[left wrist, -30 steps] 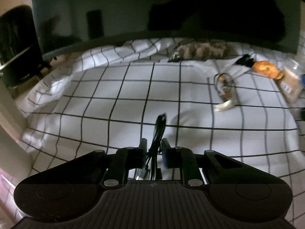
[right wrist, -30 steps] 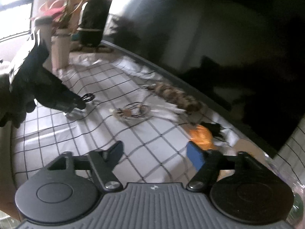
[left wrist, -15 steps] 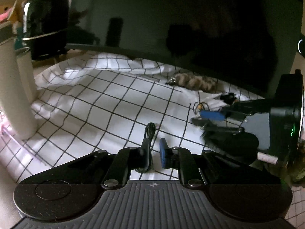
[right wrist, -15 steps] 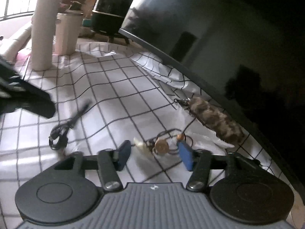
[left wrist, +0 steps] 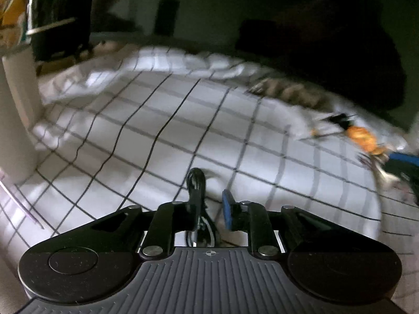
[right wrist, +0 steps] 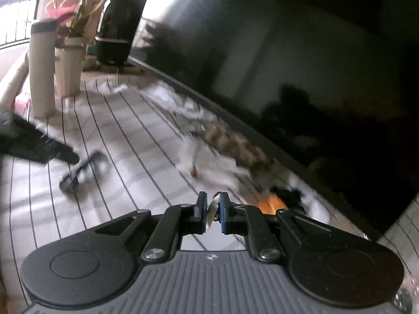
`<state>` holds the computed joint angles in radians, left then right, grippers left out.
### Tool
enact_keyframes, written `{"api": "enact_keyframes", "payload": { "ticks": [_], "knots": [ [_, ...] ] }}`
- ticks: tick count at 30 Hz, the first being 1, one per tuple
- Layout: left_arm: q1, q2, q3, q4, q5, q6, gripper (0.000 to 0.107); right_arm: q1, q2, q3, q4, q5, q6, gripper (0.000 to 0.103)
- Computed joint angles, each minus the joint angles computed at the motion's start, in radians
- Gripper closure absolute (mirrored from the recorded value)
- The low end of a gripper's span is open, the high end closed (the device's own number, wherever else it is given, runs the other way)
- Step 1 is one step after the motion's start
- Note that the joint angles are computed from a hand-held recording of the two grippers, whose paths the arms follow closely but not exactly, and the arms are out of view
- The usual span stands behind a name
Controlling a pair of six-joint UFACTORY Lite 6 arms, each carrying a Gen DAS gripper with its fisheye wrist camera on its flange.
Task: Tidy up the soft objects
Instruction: 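Grasp the thin earphone wire with the right tool while the left tool holds the cable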
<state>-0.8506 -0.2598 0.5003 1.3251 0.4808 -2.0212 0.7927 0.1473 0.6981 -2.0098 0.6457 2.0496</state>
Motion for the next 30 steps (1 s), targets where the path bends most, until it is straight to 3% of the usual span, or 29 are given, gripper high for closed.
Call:
{"api": "enact_keyframes", "payload": {
  "ticks": [2, 4, 6, 8, 11, 17, 21, 29, 30],
  "knots": [
    [0.021, 0.058, 0.015, 0.045, -0.013, -0.049, 0.081, -0.007, -0.023, -0.049, 0.002, -0.01, 0.018, 0.09],
    [0.037, 0.089, 0.022, 0.08, -0.034, -0.076, 0.076, -0.017, -0.041, -0.088, -0.019, -0.017, 0.055, 0.065],
    [0.033, 0.094, 0.016, 0.123, -0.027, -0.109, 0.075, -0.022, -0.062, -0.126, -0.08, -0.003, 0.13, 0.053],
    [0.028, 0.099, 0.007, 0.143, -0.018, -0.121, 0.075, -0.025, -0.076, -0.147, -0.116, 0.005, 0.173, 0.052],
    [0.007, 0.142, 0.044, 0.037, 0.009, -0.021, 0.076, -0.043, -0.104, -0.178, -0.145, -0.016, 0.23, 0.05],
    [-0.015, 0.15, 0.059, -0.025, 0.031, 0.049, 0.076, -0.129, -0.2, -0.293, -0.451, -0.261, 0.434, 0.045],
    [-0.021, 0.151, 0.06, -0.034, 0.047, 0.044, 0.081, -0.066, -0.08, -0.258, -0.38, -0.191, 0.411, 0.045],
    [-0.02, 0.141, 0.055, -0.035, 0.054, 0.022, 0.085, -0.053, 0.084, -0.115, -0.36, -0.163, 0.547, 0.045],
    [-0.024, 0.143, 0.058, -0.036, 0.058, 0.024, 0.085, -0.05, 0.112, -0.091, -0.341, -0.16, 0.537, 0.049]
  ]
}}
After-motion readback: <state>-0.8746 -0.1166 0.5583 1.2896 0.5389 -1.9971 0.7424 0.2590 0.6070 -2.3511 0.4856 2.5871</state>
